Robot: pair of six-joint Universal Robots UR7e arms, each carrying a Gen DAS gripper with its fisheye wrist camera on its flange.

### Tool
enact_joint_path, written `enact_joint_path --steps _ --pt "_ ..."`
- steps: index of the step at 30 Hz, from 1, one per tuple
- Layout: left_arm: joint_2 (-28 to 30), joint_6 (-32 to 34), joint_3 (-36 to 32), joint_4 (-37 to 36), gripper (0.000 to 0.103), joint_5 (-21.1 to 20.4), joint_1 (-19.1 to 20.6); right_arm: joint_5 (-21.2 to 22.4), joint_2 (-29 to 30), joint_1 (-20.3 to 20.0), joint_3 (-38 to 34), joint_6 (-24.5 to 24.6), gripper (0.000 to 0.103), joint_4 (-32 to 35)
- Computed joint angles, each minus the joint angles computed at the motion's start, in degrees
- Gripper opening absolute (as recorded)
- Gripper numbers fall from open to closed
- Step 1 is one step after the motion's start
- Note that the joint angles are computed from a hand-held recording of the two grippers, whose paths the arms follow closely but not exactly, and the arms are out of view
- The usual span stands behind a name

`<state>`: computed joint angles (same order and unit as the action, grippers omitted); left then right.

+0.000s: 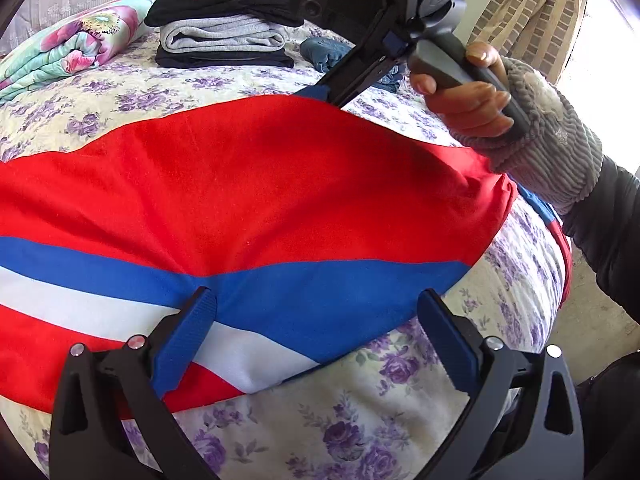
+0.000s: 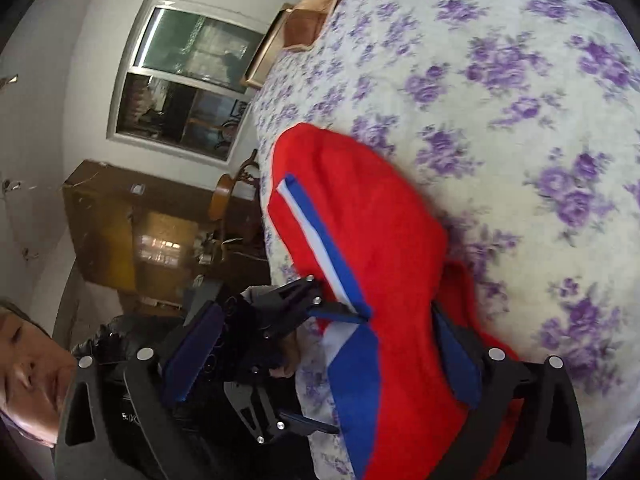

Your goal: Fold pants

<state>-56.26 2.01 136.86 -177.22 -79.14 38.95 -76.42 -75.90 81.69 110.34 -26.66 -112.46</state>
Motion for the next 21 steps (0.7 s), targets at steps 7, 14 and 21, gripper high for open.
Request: enact_joint_path --steps 7,14,21 --pt "0.02 0.00 -0.16 0.26 0.098 0.20 -0.03 6.12 3.09 -2.44 3.10 9.50 0.100 -15.14" --pt "0.04 0.16 -0.20 0.07 0.098 -0.06 0.16 11.65 0.70 -6.47 5.63 11.80 0.099 -22.75" --pt "-0.25 -0.12 0.12 -0.11 0.098 -0.08 0.04 -0.09 -5.50 -5.97 8.82 17.02 0.100 -36.27"
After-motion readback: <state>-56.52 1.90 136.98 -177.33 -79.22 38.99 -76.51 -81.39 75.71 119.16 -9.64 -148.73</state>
